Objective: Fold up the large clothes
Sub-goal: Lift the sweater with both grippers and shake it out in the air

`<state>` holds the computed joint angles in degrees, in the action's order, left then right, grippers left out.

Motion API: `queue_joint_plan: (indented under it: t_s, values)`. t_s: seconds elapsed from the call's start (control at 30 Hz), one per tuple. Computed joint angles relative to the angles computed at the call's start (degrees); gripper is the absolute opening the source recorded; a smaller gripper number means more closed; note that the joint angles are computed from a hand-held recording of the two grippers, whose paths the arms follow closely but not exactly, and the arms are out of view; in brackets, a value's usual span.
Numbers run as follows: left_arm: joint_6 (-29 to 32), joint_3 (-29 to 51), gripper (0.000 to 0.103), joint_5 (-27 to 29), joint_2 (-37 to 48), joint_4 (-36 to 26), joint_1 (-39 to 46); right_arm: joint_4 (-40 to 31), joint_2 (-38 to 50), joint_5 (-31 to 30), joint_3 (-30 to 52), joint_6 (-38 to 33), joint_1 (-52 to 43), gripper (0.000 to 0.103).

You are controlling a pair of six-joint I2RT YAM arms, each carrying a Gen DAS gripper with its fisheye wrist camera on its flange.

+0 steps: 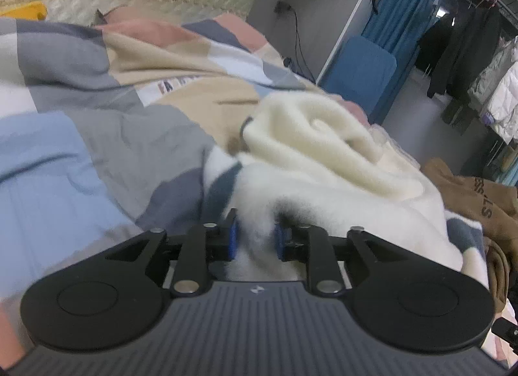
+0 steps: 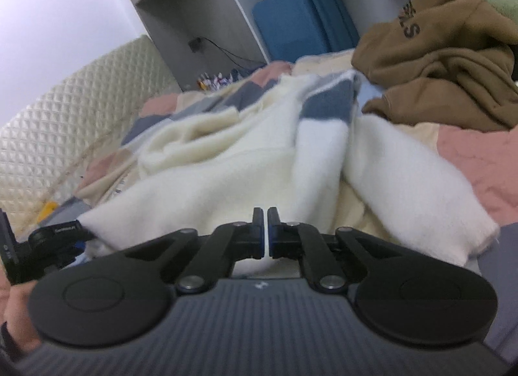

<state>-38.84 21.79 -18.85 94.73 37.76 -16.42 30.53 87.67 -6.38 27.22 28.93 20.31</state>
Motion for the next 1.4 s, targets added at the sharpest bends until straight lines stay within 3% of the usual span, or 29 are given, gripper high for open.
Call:
queue_joint_plan:
  t_s: [0.17, 0.27, 0.37, 0.43, 0.5, 0.53, 0.7, 0.8, 0.93, 1.07, 1.13, 1.2, 1.27, 1.37, 1.4]
  values:
    - [-2.5, -2.7, 0.067, 3.4, -5.3, -1.9, -0.4, 1.8, 1.0, 0.7, -1.3, 4.4, -1.0, 0.008]
    - [-6.4, -5.4, 0.074, 7.8, -10.7, -3.7, -0.6, 1.6, -0.5, 0.5, -2.8, 6.3, -2.1, 0.009]
    - [-9.6, -7.4, 0.078, 8.4, -16.0, -7.0, -2.2, 3.6, -2.3, -0.6, -5.1, 8.3, -3.4, 0.012]
    - [-10.5, -9.6, 0.084, 9.3, -18.8, -6.1, -3.6, 2.6, -2.7, -1.6, -4.7, 9.7, -4.4, 0.029]
    - [-9.9, -10.5, 0.087, 9.8, -20.1, -5.4, -5.7, 4.1, -2.9, -2.3, -5.3, 11.6, -5.1, 0.061]
    - [-10.0, -10.7, 0.088, 9.6, -20.0, -4.9, -7.3, 4.9, -2.9, -2.3, -5.6, 12.1, -5.3, 0.063]
    - [-12.8, -10.8, 0.089, 16.1, -9.3, 8.4, -8.6, 7.8, -1.4, -5.9, -6.1, 14.2, -6.5, 0.063]
    - [-15.8, -8.2, 0.089, 18.3, -0.9, 13.0, -7.7, 9.5, 1.4, -9.6, -5.0, 15.1, -7.2, 0.063]
    - [-18.0, -4.1, 0.089, 23.0, 11.4, 20.8, -3.3, 10.3, 6.0, -10.0, -1.6, 14.1, -6.6, 0.062]
    - [-16.5, -0.5, 0.087, 23.0, 16.6, 22.8, -1.3, 12.0, 13.2, -9.2, 3.6, 13.4, -6.0, 0.061]
    - [-15.6, 1.0, 0.082, 22.4, 18.5, 24.0, -0.7, 11.9, 16.3, -7.8, 6.3, 12.3, -5.9, 0.051]
    - [-15.0, 2.0, 0.07, 22.6, 20.3, 25.8, -0.2, 11.1, 18.3, -6.7, 8.3, 11.6, -6.0, 0.033]
    - [-14.6, 2.9, 0.046, 22.9, 21.2, 25.7, 0.2, 11.2, 19.5, -6.6, 9.1, 11.6, -6.7, 0.026]
    - [-15.8, 1.2, 0.02, 23.8, 21.6, 30.0, 0.6, 11.5, 19.4, -6.2, 8.6, 11.1, -7.0, 0.018]
    - [-15.8, 0.3, 0.017, 24.0, 21.3, 31.7, 0.5, 11.9, 18.8, -6.0, 8.1, 10.6, -6.7, 0.016]
